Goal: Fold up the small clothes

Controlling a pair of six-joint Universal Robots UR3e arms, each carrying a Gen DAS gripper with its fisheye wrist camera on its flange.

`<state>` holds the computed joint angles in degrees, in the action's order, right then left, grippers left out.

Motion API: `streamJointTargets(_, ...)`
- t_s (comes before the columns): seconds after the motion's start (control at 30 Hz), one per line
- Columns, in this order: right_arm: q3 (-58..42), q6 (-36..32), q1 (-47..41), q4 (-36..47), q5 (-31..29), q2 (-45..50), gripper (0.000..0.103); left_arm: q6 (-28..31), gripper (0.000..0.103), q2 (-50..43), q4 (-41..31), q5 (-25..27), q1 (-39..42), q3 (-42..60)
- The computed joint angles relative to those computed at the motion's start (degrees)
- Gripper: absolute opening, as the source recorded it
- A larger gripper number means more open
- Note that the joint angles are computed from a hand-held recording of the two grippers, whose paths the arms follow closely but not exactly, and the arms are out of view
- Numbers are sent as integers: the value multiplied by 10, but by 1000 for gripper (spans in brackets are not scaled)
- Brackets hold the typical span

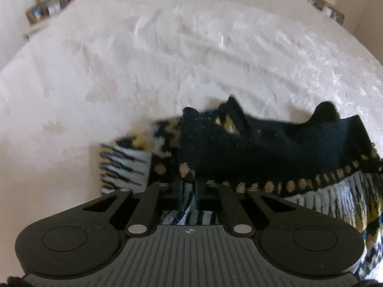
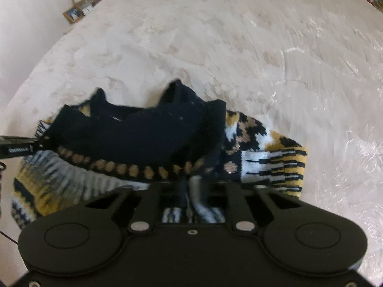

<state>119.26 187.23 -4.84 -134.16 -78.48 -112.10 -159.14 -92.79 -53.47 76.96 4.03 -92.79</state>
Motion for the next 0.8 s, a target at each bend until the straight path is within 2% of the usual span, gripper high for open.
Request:
streamJointTargets(0.1,-12,-24,15,8,-27,-33,15,16,8,35,32,-14,15,-25)
streamJointTargets(0.2,-17,-36,2,24,-43,-56,14,24,8,21,34,-23,25,-10)
streamJointTargets(0.33,-18,-29,-18,25,-67,-15,8,17,8,-57,37,21,-3,40)
streamJointTargets(0.47,-15,-22,-54,19,-38,39,8,22,9,-97,17,53,-25,68)
streamJointTargets(0.57,-27,-36,-36,12,-54,76,8,30,15,-118,-21,56,-24,103)
streamJointTargets(0.63,-22,-33,-40,8,-52,74,10,24,27,-119,-48,40,-7,121)
streamJointTargets(0.67,-14,-27,-49,6,-45,66,13,21,29,-118,-67,29,4,130)
streamJointTargets(0.7,-8,-23,-61,12,-33,54,25,19,30,-118,-85,20,14,140)
streamJointTargets(0.8,17,-17,-90,28,-16,2,49,17,31,-94,-115,6,40,143)
